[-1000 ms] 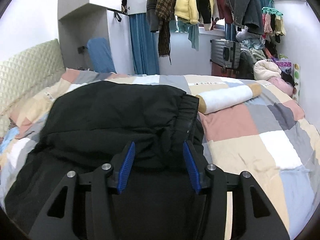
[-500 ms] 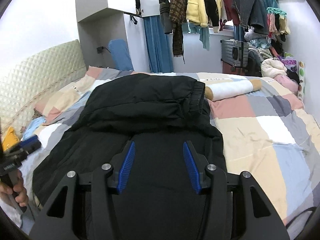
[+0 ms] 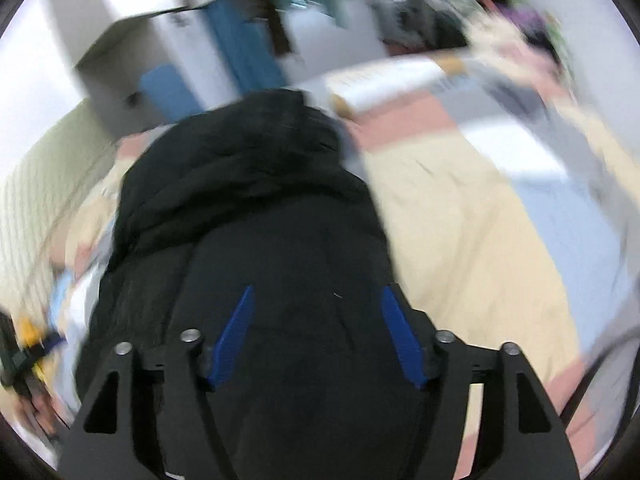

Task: Fold large clothes
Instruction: 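Grasp the jacket sides with both grippers and lift the jacket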

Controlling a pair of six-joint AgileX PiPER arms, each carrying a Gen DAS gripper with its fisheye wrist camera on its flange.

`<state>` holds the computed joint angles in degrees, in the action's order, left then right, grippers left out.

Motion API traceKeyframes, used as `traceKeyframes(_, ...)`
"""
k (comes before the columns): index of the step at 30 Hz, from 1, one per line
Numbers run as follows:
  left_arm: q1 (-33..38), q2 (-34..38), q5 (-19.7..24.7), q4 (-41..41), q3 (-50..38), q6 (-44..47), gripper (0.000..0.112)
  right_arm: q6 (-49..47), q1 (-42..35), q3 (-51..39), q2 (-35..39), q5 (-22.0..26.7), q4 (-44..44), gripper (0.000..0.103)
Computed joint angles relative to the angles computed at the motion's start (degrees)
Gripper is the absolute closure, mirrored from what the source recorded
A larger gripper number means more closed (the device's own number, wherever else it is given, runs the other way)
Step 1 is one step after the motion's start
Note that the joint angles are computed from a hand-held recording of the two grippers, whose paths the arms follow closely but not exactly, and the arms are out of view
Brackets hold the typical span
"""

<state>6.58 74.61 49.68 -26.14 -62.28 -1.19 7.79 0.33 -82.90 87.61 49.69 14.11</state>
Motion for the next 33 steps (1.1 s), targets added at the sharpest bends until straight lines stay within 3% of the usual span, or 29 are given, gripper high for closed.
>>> traceKeyframes(3, 4.53, 2.86, 4.76, 1.67, -1.18, -1.03, 0.032, -0.91, -7.31, 2.53, 2.15, 1.86, 9.41, 0.029)
traceKeyframes(7, 11.92, 5.94, 8.20, -6.85, 1.12, 2.99, 0.032, -0.16, -12.88, 4.19, 5.51, 4.34, 14.79, 0.025)
traceKeyframes(9, 13.21, 6.70, 7.91, -9.57, 2.50, 3.86, 0.032, -2.41, -15.39, 5.92, 6.91, 5.51, 20.36, 0.023)
traceKeyframes(13, 13.30, 7.67, 6.23, -11.59, 4.76, 3.98, 0.032, -12.33, -19.21, 11.90, 9.56, 8.96, 40.03, 0.021)
traceKeyframes(17, 8.41, 9.20, 5.27, -3.94, 2.87, -3.95, 0.032, -12.61, -17.92, 11.23, 9.81, 7.96, 39.19, 0.019)
traceKeyframes(20, 8.40, 10.00, 5.56, -4.36, 2.66, -3.62, 0.032, -12.89, -18.35, 9.15, 12.35, 9.94, 38.32, 0.017)
traceKeyframes(27, 9.54, 8.36, 7.63, -20.38, 5.02, 12.49, 0.032, -13.83, -15.57, 6.55, 14.39, 13.03, 33.96, 0.014)
traceKeyframes(31, 11.19, 6.30, 10.34, -30.70, 7.00, 22.33, 0.032, -21.75, -14.90, 7.70, 12.24, 13.88, 41.18, 0.012)
traceKeyframes(33, 13.74, 6.66, 13.87, -37.83, 7.92, 27.95, 0.032, -27.31, -15.04, 8.88, 10.69, 14.41, 46.35, 0.012)
